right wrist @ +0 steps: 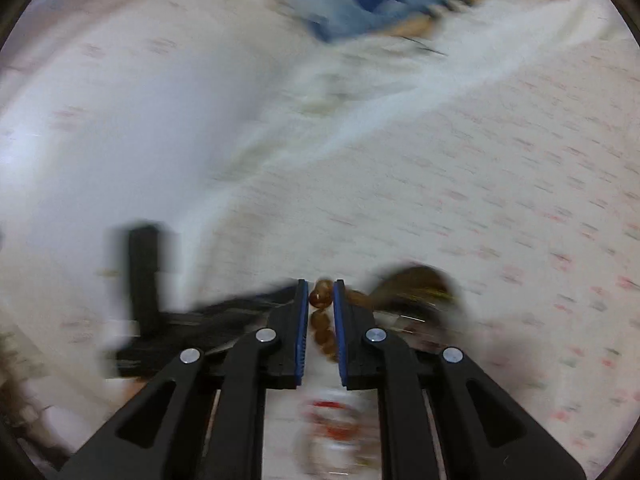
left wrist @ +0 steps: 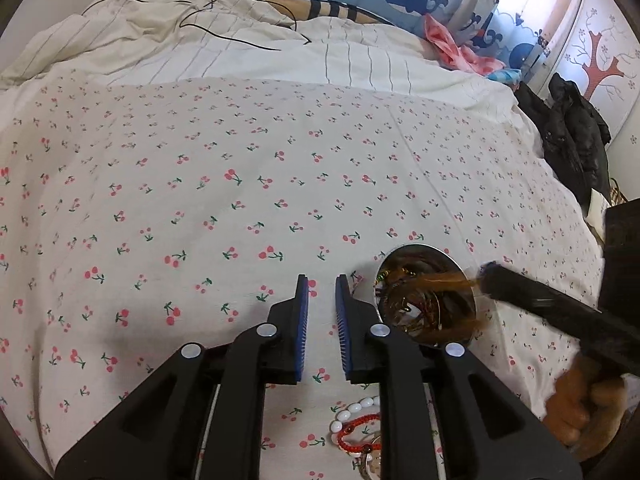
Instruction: Organize jewelry
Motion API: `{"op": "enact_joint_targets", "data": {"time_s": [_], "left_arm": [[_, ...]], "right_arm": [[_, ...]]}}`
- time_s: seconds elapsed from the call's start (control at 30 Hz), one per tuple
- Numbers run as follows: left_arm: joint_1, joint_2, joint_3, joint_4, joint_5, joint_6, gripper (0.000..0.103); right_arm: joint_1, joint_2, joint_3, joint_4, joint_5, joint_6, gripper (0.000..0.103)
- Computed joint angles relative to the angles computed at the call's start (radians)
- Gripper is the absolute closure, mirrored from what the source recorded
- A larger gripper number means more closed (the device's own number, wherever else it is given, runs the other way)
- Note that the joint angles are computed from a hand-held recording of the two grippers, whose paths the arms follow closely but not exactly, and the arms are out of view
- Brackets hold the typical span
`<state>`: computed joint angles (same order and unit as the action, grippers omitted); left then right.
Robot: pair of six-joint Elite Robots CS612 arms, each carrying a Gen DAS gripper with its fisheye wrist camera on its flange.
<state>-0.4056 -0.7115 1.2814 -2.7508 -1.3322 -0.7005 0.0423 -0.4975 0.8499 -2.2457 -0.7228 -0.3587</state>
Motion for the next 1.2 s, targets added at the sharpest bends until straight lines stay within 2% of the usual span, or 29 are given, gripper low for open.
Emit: {"op": "enact_joint_targets", "data": {"time_s": [0.03, 0.07, 0.17, 0.3, 0.33, 0.43, 0.6, 0.67, 0.77, 0.83, 0.9, 0.97, 1.07, 1.2], "left_arm": [[0.000, 0.001, -0.002, 0.003, -0.003, 0.004, 0.087], [-0.002, 0.002, -0.004, 0.007, -0.003, 0.009, 0.086], [-0.004, 0.003, -0.007, 0.012, -0.001, 0.019, 0.085], [-0.005, 0.001, -0.007, 0.026, -0.006, 0.028, 0.081], [-0.005, 0.001, -0.008, 0.035, -0.009, 0.034, 0.079], [-0.010, -0.002, -0.005, 0.066, -0.003, 0.061, 0.073], [-0.012, -0.020, 0.028, 0.107, -0.015, 0.088, 0.065], [-0.013, -0.027, 0.041, 0.114, -0.017, 0.089, 0.064], [-0.014, -0.040, 0.065, 0.108, -0.046, 0.110, 0.063], [-0.016, -0.049, 0.082, 0.094, -0.073, 0.142, 0.063], [-0.028, -0.063, 0.107, 0.071, -0.072, 0.229, 0.063], [-0.043, -0.076, 0.137, 0.033, -0.067, 0.325, 0.063], [-0.067, -0.087, 0.173, -0.014, -0.028, 0.439, 0.063], [-0.089, -0.073, 0.162, 0.011, 0.048, 0.515, 0.063]], "right_arm": [[0.001, -0.001, 0.004, -0.021, -0.031, 0.022, 0.076], [-0.002, -0.001, 0.005, -0.020, -0.022, 0.022, 0.076], [-0.001, -0.029, 0.044, -0.084, -0.052, -0.023, 0.074], [0.004, -0.046, 0.065, -0.078, -0.082, -0.093, 0.071], [0.005, -0.048, 0.070, -0.077, -0.093, -0.105, 0.067], [0.005, -0.052, 0.079, -0.089, -0.122, -0.106, 0.058], [-0.002, -0.065, 0.104, -0.099, -0.173, -0.126, 0.054], [0.000, -0.078, 0.120, -0.067, -0.203, -0.189, 0.054], [0.006, -0.102, 0.154, 0.007, -0.217, -0.342, 0.054], [0.013, -0.120, 0.184, 0.044, -0.234, -0.437, 0.054], [0.018, -0.134, 0.208, 0.090, -0.242, -0.509, 0.054], [0.024, -0.146, 0.234, 0.090, -0.270, -0.546, 0.054], [0.029, -0.159, 0.265, 0.066, -0.308, -0.561, 0.054], [0.028, -0.164, 0.277, 0.051, -0.332, -0.554, 0.050]]}}
